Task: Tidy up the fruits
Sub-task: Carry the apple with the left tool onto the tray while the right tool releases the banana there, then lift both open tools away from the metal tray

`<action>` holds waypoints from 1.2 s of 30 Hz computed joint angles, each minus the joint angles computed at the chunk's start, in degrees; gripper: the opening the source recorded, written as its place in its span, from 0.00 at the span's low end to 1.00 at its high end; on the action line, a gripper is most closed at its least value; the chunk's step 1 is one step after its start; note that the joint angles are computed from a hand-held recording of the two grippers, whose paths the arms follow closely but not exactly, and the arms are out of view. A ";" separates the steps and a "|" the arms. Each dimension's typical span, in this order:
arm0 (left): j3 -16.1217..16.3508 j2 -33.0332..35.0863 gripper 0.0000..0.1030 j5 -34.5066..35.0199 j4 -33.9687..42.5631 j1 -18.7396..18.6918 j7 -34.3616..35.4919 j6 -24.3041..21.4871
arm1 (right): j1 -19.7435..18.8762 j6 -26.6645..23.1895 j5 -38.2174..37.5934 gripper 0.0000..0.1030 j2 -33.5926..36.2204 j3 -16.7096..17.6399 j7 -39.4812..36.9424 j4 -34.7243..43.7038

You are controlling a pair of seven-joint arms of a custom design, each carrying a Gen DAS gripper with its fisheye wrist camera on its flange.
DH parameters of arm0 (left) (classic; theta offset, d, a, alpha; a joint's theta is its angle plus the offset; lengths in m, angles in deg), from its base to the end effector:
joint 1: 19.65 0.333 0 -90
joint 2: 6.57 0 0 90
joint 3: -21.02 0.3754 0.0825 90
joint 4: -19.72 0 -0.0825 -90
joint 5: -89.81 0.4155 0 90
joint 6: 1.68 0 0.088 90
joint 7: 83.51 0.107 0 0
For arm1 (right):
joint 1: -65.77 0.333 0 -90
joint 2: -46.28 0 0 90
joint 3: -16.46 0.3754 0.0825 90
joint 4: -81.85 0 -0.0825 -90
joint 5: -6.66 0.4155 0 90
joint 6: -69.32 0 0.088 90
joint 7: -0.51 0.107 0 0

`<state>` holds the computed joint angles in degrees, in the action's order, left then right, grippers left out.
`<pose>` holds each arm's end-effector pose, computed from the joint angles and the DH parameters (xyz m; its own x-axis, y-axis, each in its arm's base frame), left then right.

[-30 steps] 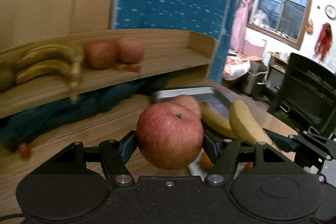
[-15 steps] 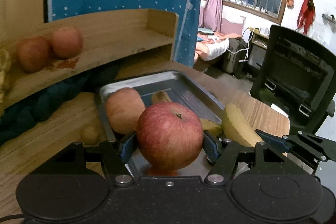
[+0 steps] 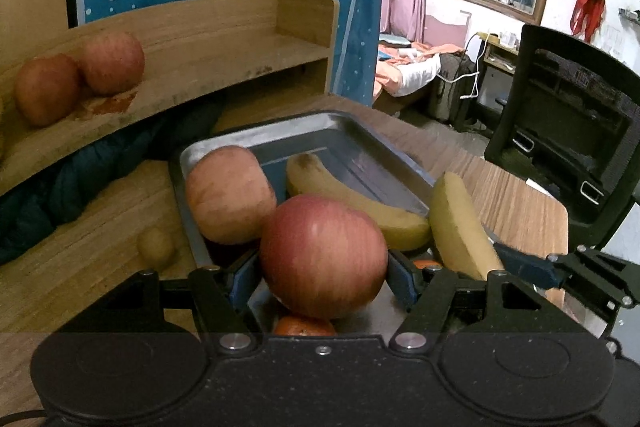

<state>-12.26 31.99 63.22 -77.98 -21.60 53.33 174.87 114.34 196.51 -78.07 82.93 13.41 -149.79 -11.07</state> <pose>0.6998 -0.3371 0.3529 -0.6950 -0.7114 0.1048 -0.5221 0.3991 -0.7537 0.5542 0.5286 0.2973 -0.2655 -0.9634 0.0379 -0.4103 0.0773 -0.9087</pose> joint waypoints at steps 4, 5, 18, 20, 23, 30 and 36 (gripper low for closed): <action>-1.52 0.05 0.67 -0.24 -0.62 1.31 0.74 0.98 | 0.39 -0.86 0.04 0.44 0.01 -0.06 0.58 0.24; -2.82 0.11 0.67 -0.37 -0.98 2.35 1.38 1.68 | 0.47 -1.05 0.08 0.45 -0.04 -0.04 0.66 0.25; -16.80 0.14 0.83 2.76 -7.77 15.72 3.00 7.60 | 2.68 -6.50 0.64 0.74 -0.83 0.63 1.67 0.77; -19.67 0.32 0.89 4.20 -9.65 18.94 2.55 8.99 | 3.17 -7.53 0.72 0.78 -0.88 0.81 2.03 1.02; -23.44 0.52 0.94 6.39 -12.55 23.62 1.34 11.07 | 3.86 -8.70 0.97 0.83 -0.84 1.15 2.34 1.62; -31.22 0.19 0.99 12.37 -20.59 35.29 -2.36 14.23 | 6.58 -11.83 1.51 0.96 -0.19 1.72 3.15 3.63; -36.40 0.15 0.99 17.81 -27.19 44.91 -5.97 15.47 | 9.01 -14.34 3.73 1.00 1.39 2.00 2.30 6.64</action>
<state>-48.66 32.14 81.03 -105.17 23.31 47.36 190.34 123.35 182.17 -74.34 84.32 15.41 -147.49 -4.43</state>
